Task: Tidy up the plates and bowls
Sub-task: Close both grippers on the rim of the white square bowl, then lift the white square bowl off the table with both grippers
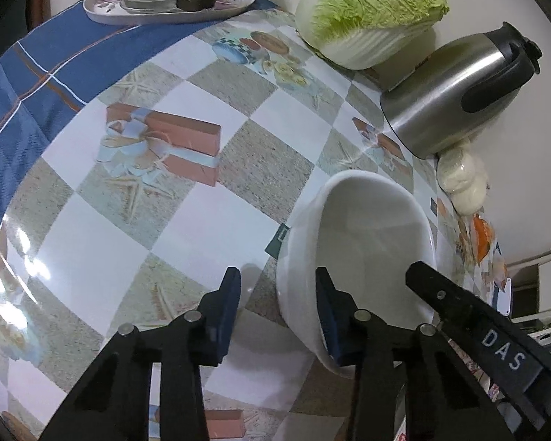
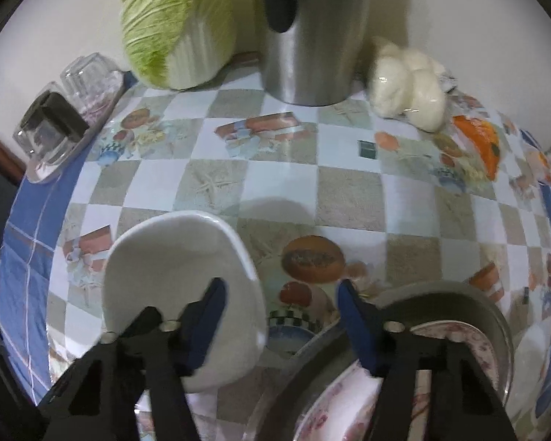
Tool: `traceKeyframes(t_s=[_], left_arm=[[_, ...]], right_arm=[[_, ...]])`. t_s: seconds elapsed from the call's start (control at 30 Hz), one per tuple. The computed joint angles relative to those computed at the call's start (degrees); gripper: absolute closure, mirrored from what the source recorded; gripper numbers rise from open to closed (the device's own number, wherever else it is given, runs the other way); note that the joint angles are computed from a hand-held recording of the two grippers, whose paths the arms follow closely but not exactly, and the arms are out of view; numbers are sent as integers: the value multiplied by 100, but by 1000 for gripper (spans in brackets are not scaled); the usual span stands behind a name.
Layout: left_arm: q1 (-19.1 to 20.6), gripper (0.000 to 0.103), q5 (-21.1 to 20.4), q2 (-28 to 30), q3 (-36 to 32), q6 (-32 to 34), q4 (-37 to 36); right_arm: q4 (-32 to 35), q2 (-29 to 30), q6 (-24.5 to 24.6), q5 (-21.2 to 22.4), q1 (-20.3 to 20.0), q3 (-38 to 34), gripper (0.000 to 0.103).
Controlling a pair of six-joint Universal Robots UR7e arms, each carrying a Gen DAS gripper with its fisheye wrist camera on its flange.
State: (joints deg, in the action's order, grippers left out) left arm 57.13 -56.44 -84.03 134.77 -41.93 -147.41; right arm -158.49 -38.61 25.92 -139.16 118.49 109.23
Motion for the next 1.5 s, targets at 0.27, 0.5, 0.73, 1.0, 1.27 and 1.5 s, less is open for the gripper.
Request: traceKeyframes(t_s=[0.27,0.5,0.73,1.0,1.27,1.5], left_arm=[[93,70,-130,170,-4,111,-284],[195,77,-295,244,45,182,-699],[258,78,-453,179,131,174,-893],[309,80,-577,122,168,188,-952],[360,81,-655,102,178,195,-991],[358,82,-718,-8,155,96,-767]], right_arm=[[-92,148,-22,57,-115,-15,61],[-266,277,-193,15,-145,-59,69],[-347,282,-260,168,-169,-68,80],[-377,279,-192,246,-188,-49,83],[-403,271,-167,306,-180,-27,88],[-464,243,-212,347,-125,-2,88]])
